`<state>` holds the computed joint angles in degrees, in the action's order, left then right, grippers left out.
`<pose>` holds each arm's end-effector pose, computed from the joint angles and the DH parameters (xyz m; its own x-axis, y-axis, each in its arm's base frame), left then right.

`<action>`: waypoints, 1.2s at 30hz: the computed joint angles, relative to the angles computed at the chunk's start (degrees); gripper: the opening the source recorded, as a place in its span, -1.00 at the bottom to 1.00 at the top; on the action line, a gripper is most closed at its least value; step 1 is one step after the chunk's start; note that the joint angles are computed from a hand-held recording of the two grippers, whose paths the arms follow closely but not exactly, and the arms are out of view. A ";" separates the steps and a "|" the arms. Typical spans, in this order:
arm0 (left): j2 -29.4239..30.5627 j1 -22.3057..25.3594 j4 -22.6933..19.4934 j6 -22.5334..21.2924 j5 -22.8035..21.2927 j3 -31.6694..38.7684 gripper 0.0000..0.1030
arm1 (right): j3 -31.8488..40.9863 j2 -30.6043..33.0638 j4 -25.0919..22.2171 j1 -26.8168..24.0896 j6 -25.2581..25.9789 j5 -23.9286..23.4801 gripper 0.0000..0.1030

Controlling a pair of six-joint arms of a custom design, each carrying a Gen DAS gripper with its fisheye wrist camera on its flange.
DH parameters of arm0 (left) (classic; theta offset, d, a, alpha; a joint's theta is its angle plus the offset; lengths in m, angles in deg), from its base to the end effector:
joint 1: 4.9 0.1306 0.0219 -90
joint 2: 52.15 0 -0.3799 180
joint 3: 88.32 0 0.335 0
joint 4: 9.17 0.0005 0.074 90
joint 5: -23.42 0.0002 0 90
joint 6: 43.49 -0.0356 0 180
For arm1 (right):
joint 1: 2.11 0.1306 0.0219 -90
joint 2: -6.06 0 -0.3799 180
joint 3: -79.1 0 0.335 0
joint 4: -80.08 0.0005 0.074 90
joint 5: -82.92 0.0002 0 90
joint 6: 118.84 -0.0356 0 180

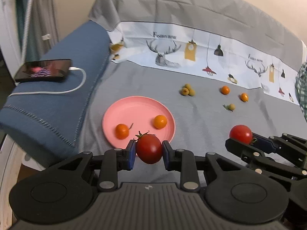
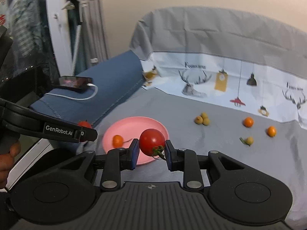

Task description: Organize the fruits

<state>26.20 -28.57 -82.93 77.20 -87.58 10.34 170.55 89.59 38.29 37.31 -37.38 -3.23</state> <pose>0.3008 -0.1185 0.5327 -0.7242 -0.2028 -0.6591 -0.2213 0.9736 -0.0564 0.3122 0.2529 0.4930 -0.5134 -0.2303 -0.8267 -0.5200 0.8498 0.0863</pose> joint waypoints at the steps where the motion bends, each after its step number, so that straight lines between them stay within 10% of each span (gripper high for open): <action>1: -0.98 -0.53 -0.49 0.85 -0.54 -0.42 -0.38 | -0.31 -0.74 0.07 0.70 0.22 0.79 -0.43; 19: -6.33 -7.69 -1.20 6.21 -6.40 -1.46 -0.38 | -3.63 -7.46 1.55 5.68 0.69 7.12 -0.43; 36: -5.52 -3.42 0.16 4.51 -1.47 -3.05 -0.38 | -2.46 -5.09 0.00 4.88 0.14 6.16 -0.43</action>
